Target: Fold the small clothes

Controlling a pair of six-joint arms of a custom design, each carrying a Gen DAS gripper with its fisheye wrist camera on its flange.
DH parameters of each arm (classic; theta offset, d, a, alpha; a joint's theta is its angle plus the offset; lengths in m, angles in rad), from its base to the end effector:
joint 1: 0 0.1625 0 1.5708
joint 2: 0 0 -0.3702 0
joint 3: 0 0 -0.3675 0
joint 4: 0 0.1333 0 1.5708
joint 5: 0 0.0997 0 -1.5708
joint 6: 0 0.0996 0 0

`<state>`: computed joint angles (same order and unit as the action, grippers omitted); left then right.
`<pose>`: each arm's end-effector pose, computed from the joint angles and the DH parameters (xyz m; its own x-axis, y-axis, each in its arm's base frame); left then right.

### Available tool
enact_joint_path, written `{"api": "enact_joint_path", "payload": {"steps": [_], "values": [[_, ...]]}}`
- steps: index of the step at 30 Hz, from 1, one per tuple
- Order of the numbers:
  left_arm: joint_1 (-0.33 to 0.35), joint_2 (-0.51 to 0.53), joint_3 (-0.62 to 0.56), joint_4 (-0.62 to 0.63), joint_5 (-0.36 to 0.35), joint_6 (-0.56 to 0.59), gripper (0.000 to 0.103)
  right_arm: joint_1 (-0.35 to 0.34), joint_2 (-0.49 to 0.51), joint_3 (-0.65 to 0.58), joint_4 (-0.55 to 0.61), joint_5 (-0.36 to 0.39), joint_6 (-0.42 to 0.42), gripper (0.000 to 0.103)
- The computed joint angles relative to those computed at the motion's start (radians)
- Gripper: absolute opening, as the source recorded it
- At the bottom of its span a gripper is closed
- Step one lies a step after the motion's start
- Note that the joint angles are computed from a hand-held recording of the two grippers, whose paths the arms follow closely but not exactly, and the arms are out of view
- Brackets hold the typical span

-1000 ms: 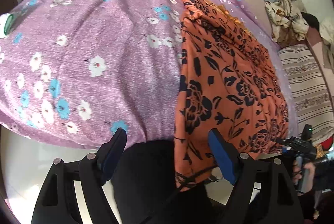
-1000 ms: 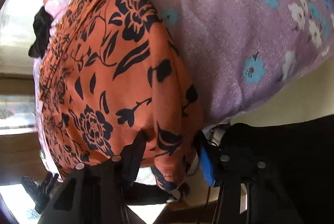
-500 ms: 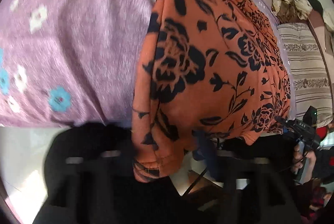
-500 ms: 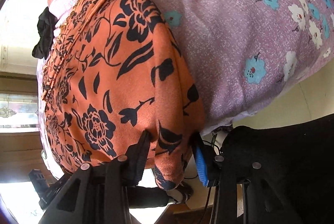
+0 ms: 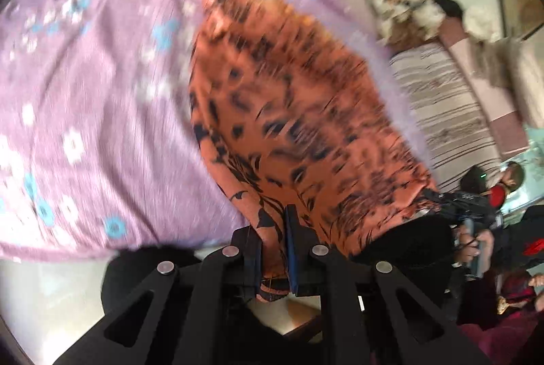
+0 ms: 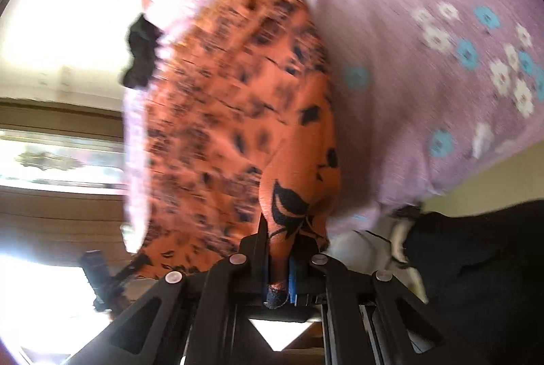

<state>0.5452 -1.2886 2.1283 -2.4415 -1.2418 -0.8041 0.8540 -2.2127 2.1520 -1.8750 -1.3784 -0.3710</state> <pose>-0.2998 -0.3754 0.1534 -0.9619 0.1845 -0.2017 0.2333 0.9386 -0.2541 -0.0646 -0.3061 0.4256 -0.9539 0.2977 -0.0371 0.2874 0.8715 -0.3973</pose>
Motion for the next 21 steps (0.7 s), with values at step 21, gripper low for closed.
{"api": "enact_joint_path", "payload": {"steps": [21], "values": [[0.299, 0.397, -0.647, -0.022, 0.108, 0.233, 0.012, 0.237, 0.660, -0.446, -0.676, 0.325, 0.517, 0.008]]}}
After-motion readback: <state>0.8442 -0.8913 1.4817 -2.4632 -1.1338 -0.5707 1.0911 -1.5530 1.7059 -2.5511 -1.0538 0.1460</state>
